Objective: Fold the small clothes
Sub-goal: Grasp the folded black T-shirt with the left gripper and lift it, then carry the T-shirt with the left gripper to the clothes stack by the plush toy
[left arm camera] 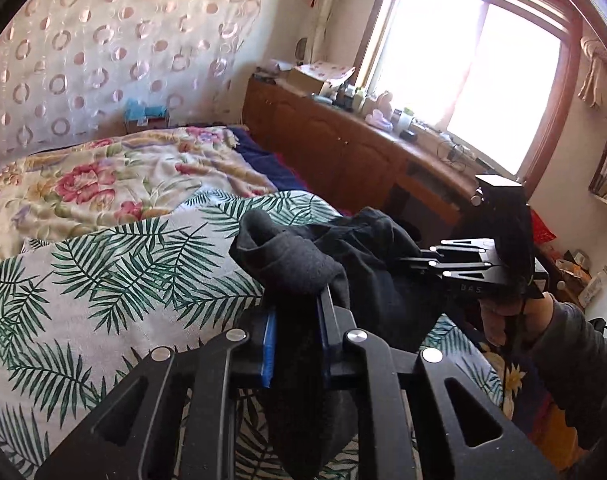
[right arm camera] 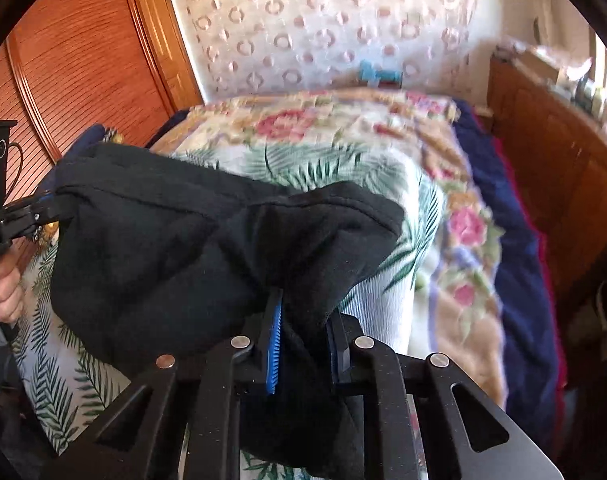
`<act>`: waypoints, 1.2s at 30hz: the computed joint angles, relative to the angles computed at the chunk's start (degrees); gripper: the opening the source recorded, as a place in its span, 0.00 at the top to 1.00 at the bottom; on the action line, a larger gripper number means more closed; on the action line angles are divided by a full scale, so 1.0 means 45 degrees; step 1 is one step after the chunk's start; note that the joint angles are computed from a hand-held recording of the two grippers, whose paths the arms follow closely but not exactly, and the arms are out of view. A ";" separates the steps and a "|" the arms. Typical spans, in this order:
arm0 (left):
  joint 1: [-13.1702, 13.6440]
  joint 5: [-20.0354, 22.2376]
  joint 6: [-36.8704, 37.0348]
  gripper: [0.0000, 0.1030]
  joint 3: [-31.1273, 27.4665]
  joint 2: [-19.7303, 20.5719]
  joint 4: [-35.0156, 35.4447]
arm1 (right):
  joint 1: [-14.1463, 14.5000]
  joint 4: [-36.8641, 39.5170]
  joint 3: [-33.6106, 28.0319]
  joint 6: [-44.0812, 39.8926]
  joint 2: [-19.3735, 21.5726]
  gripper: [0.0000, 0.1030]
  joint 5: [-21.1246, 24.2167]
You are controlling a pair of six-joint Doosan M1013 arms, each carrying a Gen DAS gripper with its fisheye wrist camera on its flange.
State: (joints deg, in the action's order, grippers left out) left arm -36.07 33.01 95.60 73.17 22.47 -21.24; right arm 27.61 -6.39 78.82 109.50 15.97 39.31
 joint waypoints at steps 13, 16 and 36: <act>0.0347 -0.1727 -0.2780 0.83 0.1588 -0.1469 0.2947 | 0.0850 -0.0612 -0.1716 -0.1290 0.0803 0.84 -0.0002; 0.0543 -0.2024 -0.3491 0.83 0.1950 -0.1804 0.3684 | 0.0974 -0.0282 -0.2382 -0.1905 0.1199 0.84 -0.0004; 0.2042 -0.3560 -1.2860 0.83 0.4223 -0.3788 1.2659 | 0.1633 0.1783 -1.1265 -0.6720 0.6375 0.84 0.2436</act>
